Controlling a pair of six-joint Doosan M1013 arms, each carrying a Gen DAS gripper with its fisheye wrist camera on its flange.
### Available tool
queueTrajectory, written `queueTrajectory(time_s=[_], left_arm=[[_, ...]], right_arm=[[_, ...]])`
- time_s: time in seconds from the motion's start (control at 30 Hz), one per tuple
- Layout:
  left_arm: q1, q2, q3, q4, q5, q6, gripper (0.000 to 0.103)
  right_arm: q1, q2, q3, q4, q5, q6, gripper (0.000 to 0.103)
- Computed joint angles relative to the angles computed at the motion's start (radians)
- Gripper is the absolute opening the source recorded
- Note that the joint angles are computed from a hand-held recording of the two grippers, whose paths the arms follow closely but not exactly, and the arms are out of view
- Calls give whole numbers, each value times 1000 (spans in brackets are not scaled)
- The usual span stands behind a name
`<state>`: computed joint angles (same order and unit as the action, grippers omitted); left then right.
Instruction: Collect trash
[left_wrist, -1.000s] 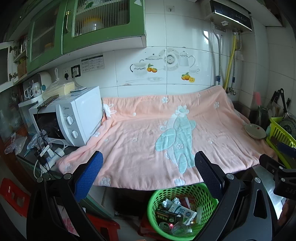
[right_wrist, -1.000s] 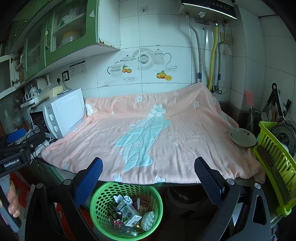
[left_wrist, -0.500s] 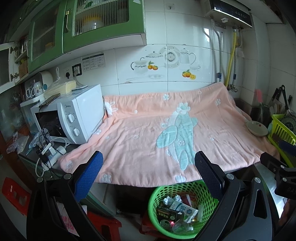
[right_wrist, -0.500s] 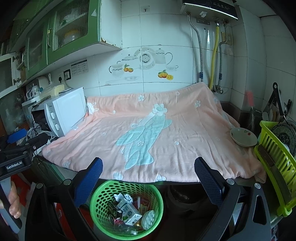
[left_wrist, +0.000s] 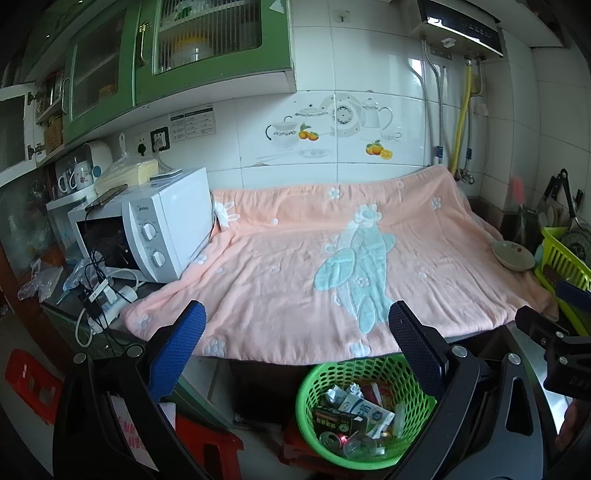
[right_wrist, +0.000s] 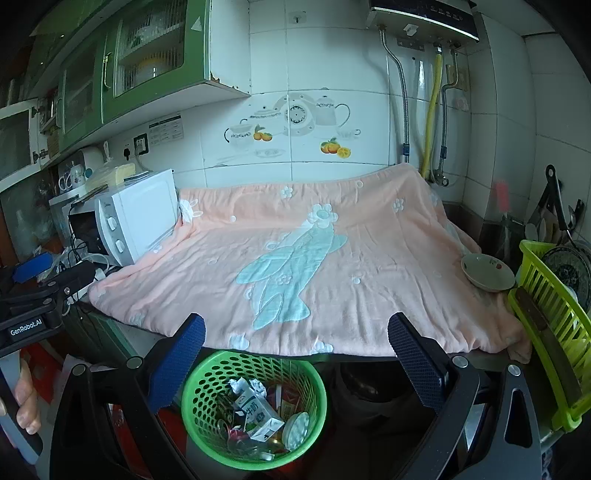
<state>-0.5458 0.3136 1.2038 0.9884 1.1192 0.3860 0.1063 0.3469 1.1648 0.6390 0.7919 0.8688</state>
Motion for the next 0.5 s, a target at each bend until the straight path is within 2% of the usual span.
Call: queueTrajectory(time_s=[0.5], left_arm=[[-12, -5, 11, 7, 10, -9, 98]], right_arm=[[-5, -10, 16, 4, 3, 0, 96]])
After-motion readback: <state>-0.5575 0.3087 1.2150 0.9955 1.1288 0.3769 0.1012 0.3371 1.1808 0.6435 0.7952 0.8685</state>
